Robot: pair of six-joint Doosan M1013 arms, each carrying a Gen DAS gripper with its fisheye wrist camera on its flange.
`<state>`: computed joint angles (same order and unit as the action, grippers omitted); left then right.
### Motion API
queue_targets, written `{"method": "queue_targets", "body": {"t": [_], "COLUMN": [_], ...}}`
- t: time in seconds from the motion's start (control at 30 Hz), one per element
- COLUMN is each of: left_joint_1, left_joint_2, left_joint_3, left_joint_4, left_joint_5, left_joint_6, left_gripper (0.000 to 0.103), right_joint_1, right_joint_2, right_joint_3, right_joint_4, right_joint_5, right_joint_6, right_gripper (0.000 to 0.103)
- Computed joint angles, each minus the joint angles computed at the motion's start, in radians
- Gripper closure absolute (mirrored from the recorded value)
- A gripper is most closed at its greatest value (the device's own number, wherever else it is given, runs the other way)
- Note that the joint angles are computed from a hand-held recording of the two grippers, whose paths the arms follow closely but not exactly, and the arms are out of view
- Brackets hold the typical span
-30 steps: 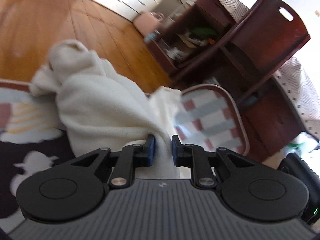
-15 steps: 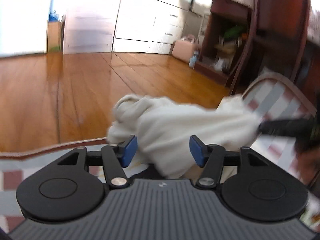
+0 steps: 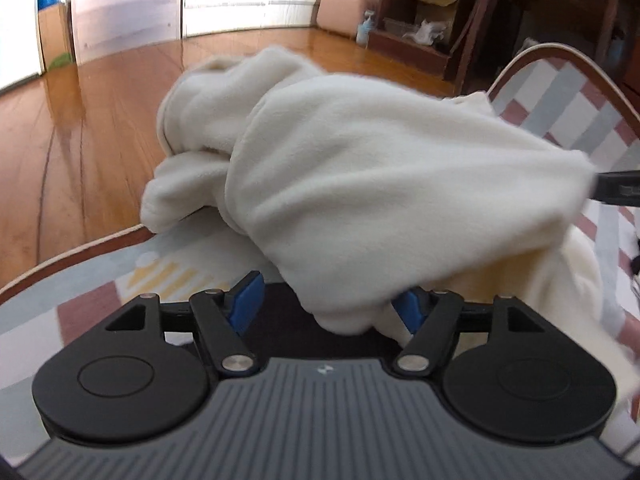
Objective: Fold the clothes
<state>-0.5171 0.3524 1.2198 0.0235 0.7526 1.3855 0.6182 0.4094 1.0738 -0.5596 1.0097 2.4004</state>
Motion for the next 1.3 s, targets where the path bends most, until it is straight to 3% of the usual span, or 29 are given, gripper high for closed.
{"method": "queue_targets", "body": {"t": [0.13,0.17,0.2,0.23,0.33,0.43,0.6,0.63,0.73,0.83,0.87,0.93,1.0,1.1,1.17,1.23,1.3], "left_joint_1": [-0.042,-0.050,-0.057,-0.063,-0.076,-0.096,-0.130,-0.142,-0.167,-0.174,-0.167,-0.149,-0.127,-0.103,-0.093,-0.088,-0.091], "left_joint_2": [0.048,0.052,0.050,0.049,0.025,-0.007,-0.046,-0.056,-0.068,-0.055,-0.051,-0.042,-0.047,-0.053,-0.050,-0.037,-0.033], "left_joint_3": [-0.054,-0.054,-0.046,-0.046,-0.032,-0.029,-0.043,-0.028,0.020,0.045,0.045,0.043,0.062,0.094,0.098,0.083,0.074], "left_joint_4": [0.187,0.210,0.238,0.270,0.383,0.578,0.909,0.988,1.138,1.038,0.936,0.733,0.586,0.502,0.460,0.439,0.468], "left_joint_5": [0.104,0.109,0.095,0.096,0.047,-0.009,-0.070,-0.085,-0.111,-0.088,-0.076,-0.038,0.010,0.042,0.069,0.115,0.124], "left_joint_6": [-0.053,-0.052,-0.066,-0.092,-0.205,-0.337,-0.584,-0.639,-0.668,-0.517,-0.453,-0.329,-0.285,-0.310,-0.304,-0.286,-0.291], "left_gripper": [0.036,0.048,0.072,0.080,0.084,0.086,0.090,0.090,0.087,0.072,0.062,0.060,0.060,0.060,0.063,0.095,0.095], "right_joint_1": [-0.010,-0.013,-0.016,-0.019,-0.024,-0.013,-0.029,-0.025,0.011,0.025,0.022,0.009,-0.003,-0.005,-0.002,0.000,-0.001], "right_joint_2": [-0.005,-0.010,-0.015,-0.020,-0.049,-0.072,-0.148,-0.146,-0.105,-0.070,-0.065,-0.067,-0.082,-0.101,-0.101,-0.098,-0.104], "right_joint_3": [0.010,0.017,0.024,0.030,0.061,0.085,0.197,0.191,0.136,0.106,0.106,0.114,0.142,0.179,0.183,0.179,0.189], "right_joint_4": [0.021,0.033,0.045,0.057,0.079,0.002,-0.042,-0.055,-0.182,-0.244,-0.239,-0.199,-0.175,-0.186,-0.193,-0.181,-0.166], "right_joint_5": [-0.003,-0.011,-0.019,-0.027,-0.088,-0.139,-0.405,-0.396,-0.241,-0.104,-0.077,-0.054,-0.082,-0.152,-0.167,-0.160,-0.184], "right_joint_6": [0.021,0.032,0.044,0.055,0.082,0.109,0.292,0.287,0.255,0.248,0.260,0.281,0.319,0.345,0.329,0.312,0.297], "right_gripper": [0.098,0.098,0.098,0.098,0.098,0.098,0.098,0.098,0.098,0.098,0.098,0.099,0.098,0.098,0.098,0.098,0.098]}}
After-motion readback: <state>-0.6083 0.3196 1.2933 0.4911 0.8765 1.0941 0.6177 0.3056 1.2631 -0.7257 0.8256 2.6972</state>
